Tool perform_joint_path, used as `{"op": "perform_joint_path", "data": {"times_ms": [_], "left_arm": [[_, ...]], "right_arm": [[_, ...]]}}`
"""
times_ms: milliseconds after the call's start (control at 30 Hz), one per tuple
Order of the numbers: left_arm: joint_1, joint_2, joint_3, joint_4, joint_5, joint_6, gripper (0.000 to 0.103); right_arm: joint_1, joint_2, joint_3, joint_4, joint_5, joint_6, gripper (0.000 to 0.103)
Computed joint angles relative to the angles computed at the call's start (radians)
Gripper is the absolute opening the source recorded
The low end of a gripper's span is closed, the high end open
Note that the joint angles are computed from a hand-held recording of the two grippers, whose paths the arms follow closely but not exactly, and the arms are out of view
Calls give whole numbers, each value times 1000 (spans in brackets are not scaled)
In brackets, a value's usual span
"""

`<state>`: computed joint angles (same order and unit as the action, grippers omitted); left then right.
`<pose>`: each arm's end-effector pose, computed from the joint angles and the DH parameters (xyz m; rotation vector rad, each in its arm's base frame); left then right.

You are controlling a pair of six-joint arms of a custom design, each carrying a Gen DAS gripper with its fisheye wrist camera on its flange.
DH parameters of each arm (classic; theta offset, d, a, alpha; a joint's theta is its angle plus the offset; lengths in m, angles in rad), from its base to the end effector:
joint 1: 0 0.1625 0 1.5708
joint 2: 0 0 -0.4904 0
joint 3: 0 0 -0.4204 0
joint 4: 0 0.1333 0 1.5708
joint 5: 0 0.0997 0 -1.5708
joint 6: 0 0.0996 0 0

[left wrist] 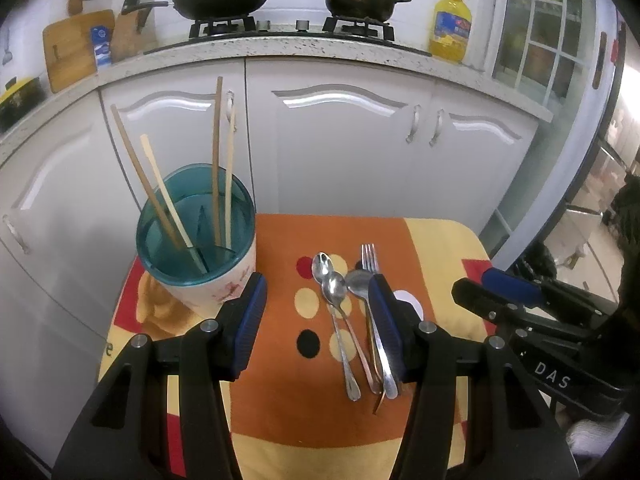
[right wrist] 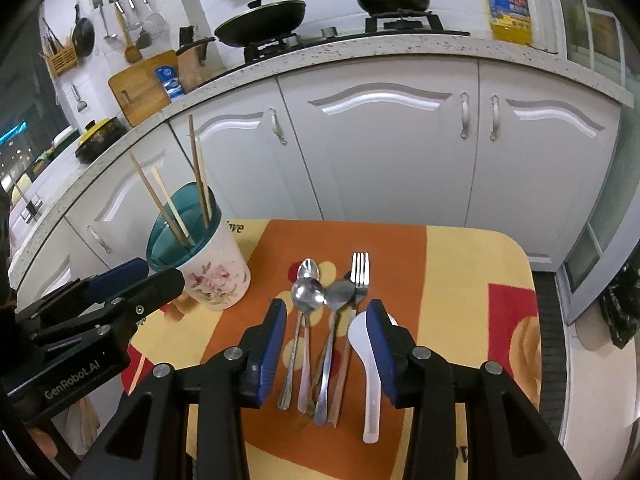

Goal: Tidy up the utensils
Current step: 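Withdraw the left tool from the cup back toward the spoons, then lower both tools toward the steel spoons and white rice spoon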

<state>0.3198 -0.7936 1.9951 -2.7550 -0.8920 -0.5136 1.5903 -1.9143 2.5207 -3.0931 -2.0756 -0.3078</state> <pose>-0.5023 -0.3726 0.0408 0.9484 2.4325 -0.6975 0.0912 -0.3084 0.4106 0.0872 -2.3421 1.0480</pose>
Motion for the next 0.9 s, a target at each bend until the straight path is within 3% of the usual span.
{"op": "perform_joint_path", "data": {"times_ms": [533,767,900], "left_arm": [[11,10,6,-4,-37,-28,52],[49,15,11,-8,-128,-59,52],[72,19,15,-3,-175,-77,52]], "right_arm": [[-4,18,7,-14,-25,3,40],[-36,23,16,-14,-21,-3,40],[-89,18,19,-2,4,-5,40]]}}
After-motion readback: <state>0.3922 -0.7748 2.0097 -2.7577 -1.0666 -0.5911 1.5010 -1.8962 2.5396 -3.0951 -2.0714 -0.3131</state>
